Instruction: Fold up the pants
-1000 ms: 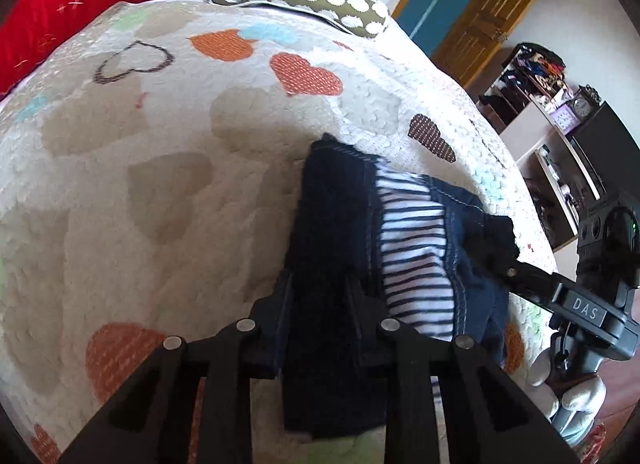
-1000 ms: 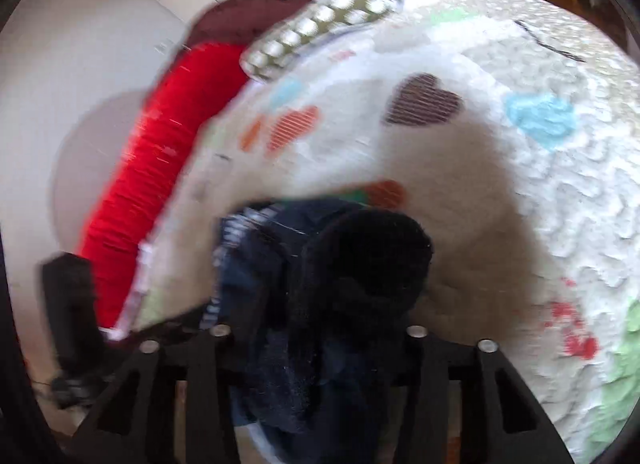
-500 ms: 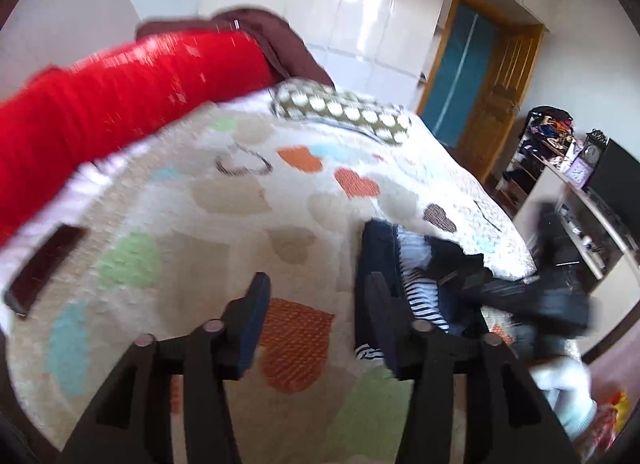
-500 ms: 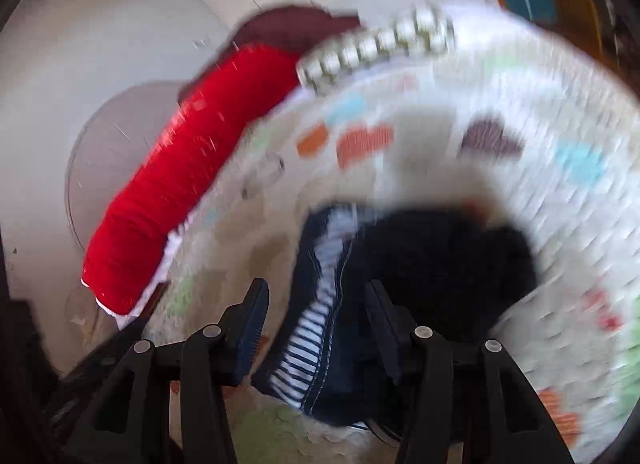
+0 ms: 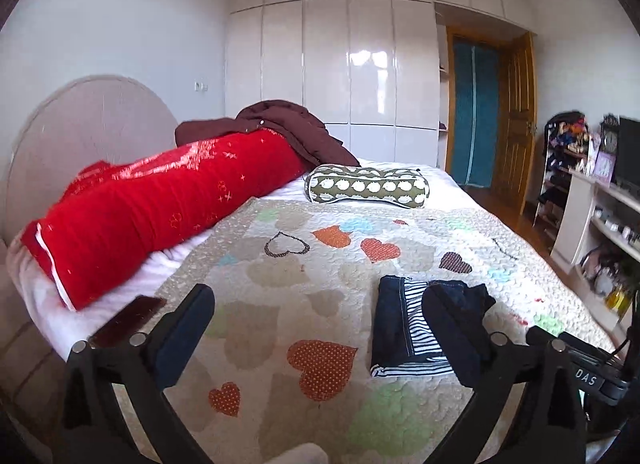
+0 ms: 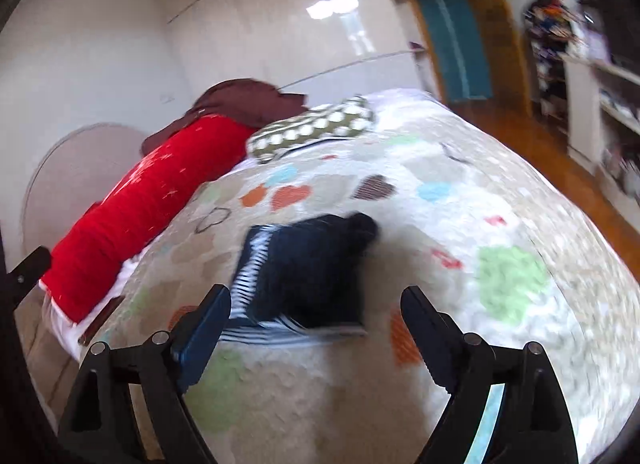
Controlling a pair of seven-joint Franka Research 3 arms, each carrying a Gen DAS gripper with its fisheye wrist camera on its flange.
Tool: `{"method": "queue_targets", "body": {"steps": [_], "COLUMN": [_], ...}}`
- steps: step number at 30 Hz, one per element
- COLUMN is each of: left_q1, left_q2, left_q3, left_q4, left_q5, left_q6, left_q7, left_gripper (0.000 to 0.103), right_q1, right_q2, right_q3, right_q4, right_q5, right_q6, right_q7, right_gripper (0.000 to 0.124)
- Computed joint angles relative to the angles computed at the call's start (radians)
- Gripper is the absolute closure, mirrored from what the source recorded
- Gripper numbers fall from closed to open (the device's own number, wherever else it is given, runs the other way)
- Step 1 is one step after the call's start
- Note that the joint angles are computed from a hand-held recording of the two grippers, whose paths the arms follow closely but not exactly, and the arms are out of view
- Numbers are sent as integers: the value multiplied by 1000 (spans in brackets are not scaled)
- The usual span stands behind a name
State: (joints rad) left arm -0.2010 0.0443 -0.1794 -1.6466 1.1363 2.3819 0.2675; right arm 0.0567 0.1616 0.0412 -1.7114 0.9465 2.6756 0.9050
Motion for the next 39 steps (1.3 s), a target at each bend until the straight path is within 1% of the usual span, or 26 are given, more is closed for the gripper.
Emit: {"method": "queue_targets", "body": {"steps": [2,5,7,8,11,14,17,23,31,36,39], "left_q1": [-8,-20,-26,-30,-40,-44,-42,-33,-28,-28,-32], "left_q2": [12,43,66,75,105,116,115,114,125,141,143], "left_q3": [-8,-12,-10,-8,-1,8,16,19,20,21,25], "left_q4": [12,33,43,46,64,69,66,57,63,77,81], "left_q5": [-18,-91,-155,-181,-263,-318,-357,-427,-485,-519,-513], "left_q6": [6,13,17,16,-2,-9,1,15,13,-9,-22], "left_q7": [51,136,192,214,280,307,317,347,379,395,390], "left_gripper": [0,0,0,0,0,0,0,0,0,0,0], "right_q1": [1,27,33,32,37,41,43,48,55,56,57], "right_q2": [-21,-46,-43,-52,-51,-35,-22,-27,-23,-20,-18], "right_q3": [-6,-26,-28,-26,-23,-21,-22,-20,-29,-29,-29], "right_q4": [-40,-90,-89,-100,-98,-86,-78,-85,-86,-86,-83], "right_q5": [4,-139,-201,-208,-249,-285,-316,-352,-425,-455,-470], "right_q6": [33,128,145,146,127,93,63,63,56,47,37], "right_q7": [28,109,135,131,132,152,174,198,261,286,296], "right_gripper": [34,34,34,34,34,34,34,34,34,34,34]}}
